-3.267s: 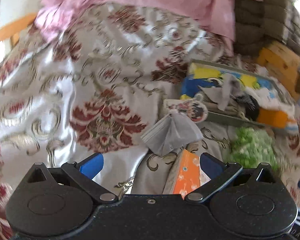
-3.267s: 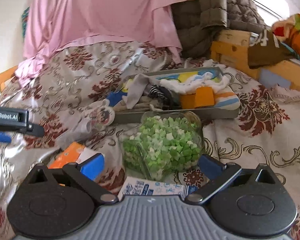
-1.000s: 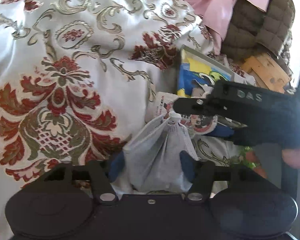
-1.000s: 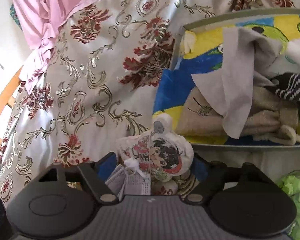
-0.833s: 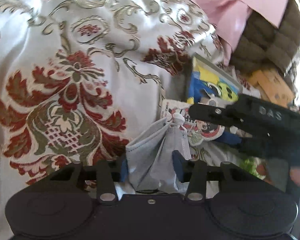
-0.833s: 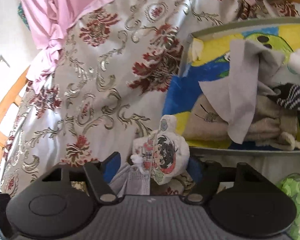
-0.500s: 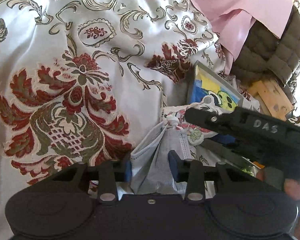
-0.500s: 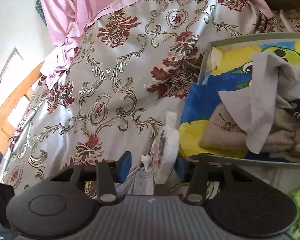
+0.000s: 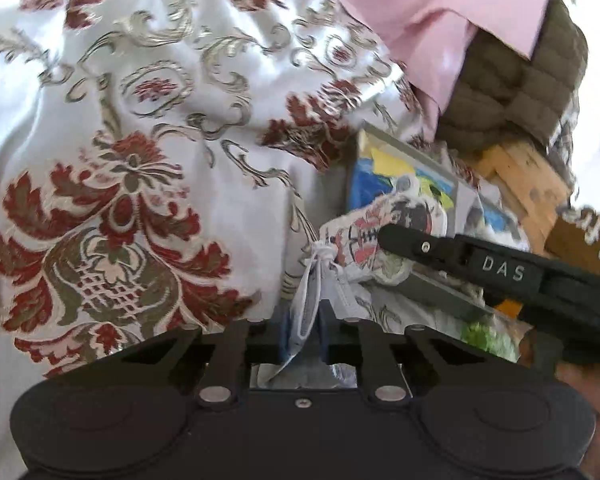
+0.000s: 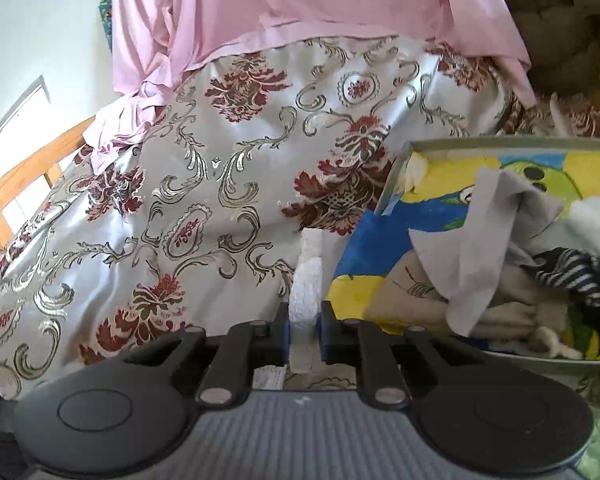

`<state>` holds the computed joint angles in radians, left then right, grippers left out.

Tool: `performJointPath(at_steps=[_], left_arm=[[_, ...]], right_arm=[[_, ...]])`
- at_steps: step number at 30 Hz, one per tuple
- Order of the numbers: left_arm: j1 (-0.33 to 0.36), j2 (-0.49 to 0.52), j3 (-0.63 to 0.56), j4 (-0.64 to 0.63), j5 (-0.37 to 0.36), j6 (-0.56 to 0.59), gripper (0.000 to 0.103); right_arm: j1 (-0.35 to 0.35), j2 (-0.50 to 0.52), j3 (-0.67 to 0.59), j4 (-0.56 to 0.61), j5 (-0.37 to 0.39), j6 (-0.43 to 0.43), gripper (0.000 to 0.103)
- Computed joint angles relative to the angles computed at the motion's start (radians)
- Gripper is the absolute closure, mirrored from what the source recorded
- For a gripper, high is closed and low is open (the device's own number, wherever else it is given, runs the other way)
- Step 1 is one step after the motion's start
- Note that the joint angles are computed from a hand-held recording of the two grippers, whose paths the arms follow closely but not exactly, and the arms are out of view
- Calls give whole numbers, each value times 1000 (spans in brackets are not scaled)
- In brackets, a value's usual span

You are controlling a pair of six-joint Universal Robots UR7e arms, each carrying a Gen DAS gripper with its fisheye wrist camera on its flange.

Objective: Organize soft objects
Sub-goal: 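Close the left tool on the grey pouch while the right tool grips the cartoon tag, then lift the pouch and tag and carry them over the tray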

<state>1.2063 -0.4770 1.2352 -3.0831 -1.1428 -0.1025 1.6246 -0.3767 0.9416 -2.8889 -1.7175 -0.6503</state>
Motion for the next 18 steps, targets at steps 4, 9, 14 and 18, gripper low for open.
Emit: performJointPath(at_steps=[4, 9, 14, 18], left_arm=[[-8, -3, 4, 33, 13, 22, 78], [-7, -6, 11, 49, 30, 0, 50], [-10, 4, -1, 67, 43, 56, 66], [-12, 9, -10, 71, 42, 87, 84]], right_arm=[[-4, -35, 55, -48, 16, -29, 88], [-11, -63, 100, -87, 39, -56, 88], [-21, -65, 100, -81, 45, -49, 88], [-23, -68, 103, -88, 53, -59, 88]])
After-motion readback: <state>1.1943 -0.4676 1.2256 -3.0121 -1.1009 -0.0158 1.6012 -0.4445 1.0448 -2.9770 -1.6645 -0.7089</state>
